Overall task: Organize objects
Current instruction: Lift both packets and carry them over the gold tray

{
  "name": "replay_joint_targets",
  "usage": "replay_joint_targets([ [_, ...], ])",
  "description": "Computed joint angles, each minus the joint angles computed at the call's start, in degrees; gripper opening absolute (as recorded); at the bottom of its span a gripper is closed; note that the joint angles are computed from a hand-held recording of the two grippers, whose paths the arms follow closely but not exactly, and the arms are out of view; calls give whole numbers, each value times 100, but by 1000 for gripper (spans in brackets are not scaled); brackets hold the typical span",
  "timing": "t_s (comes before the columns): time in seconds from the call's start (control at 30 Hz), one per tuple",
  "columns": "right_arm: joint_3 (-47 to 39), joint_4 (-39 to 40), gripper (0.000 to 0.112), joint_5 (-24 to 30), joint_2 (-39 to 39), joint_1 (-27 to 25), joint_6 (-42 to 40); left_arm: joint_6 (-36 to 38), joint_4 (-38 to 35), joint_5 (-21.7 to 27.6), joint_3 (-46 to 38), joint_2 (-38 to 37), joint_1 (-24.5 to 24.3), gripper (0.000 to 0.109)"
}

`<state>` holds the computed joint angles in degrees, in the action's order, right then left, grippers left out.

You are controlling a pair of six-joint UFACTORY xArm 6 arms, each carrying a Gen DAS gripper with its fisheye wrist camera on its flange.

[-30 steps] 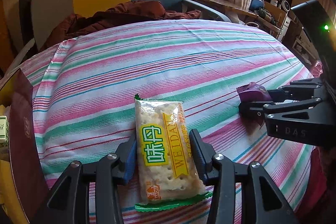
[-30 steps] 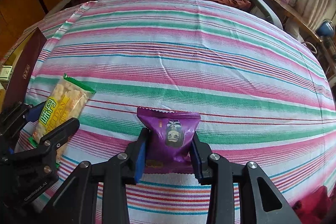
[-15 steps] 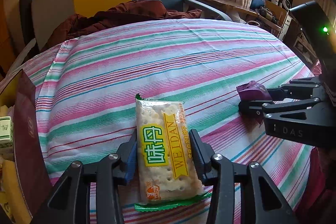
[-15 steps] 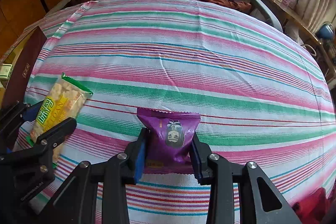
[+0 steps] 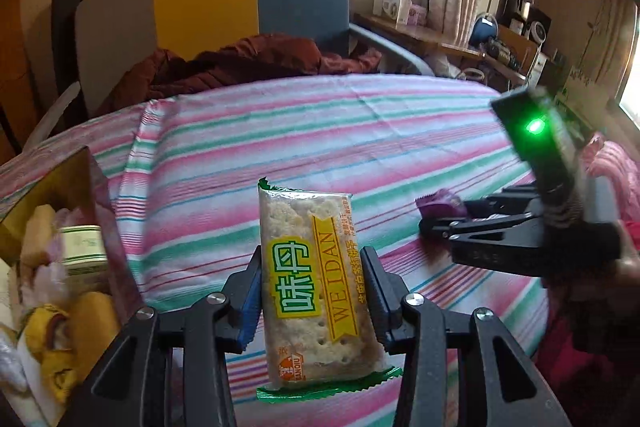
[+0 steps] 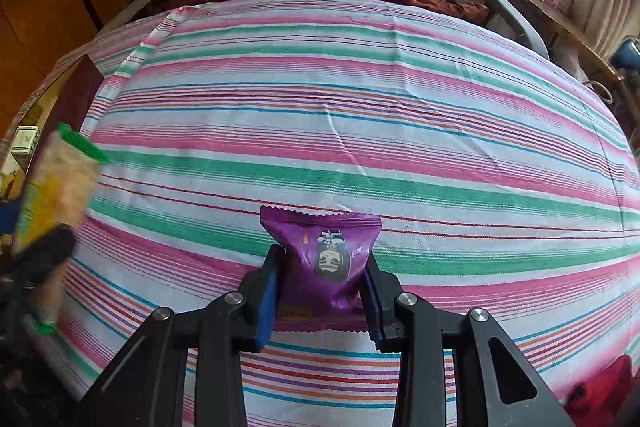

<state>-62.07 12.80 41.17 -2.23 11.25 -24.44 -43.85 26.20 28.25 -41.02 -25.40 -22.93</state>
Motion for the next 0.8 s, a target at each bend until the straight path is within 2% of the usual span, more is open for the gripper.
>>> replay_joint_targets([
  [0.23, -131, -239, 36, 130, -21, 159, 347, 85, -141, 229, 435, -1040, 254, 45],
  [0.37, -132, 11, 36, 126, -240, 373, 354, 140, -342, 419, 730, -1711, 549, 45],
  [0.57, -104, 612, 36, 79, -681, 1003, 167, 651, -971, 806, 1271, -2840, 1403, 45],
  [0.8, -267, 1378, 36, 59, -831, 2062, -54, 1349, -1575, 1318, 1727, -3835, 2710, 45],
])
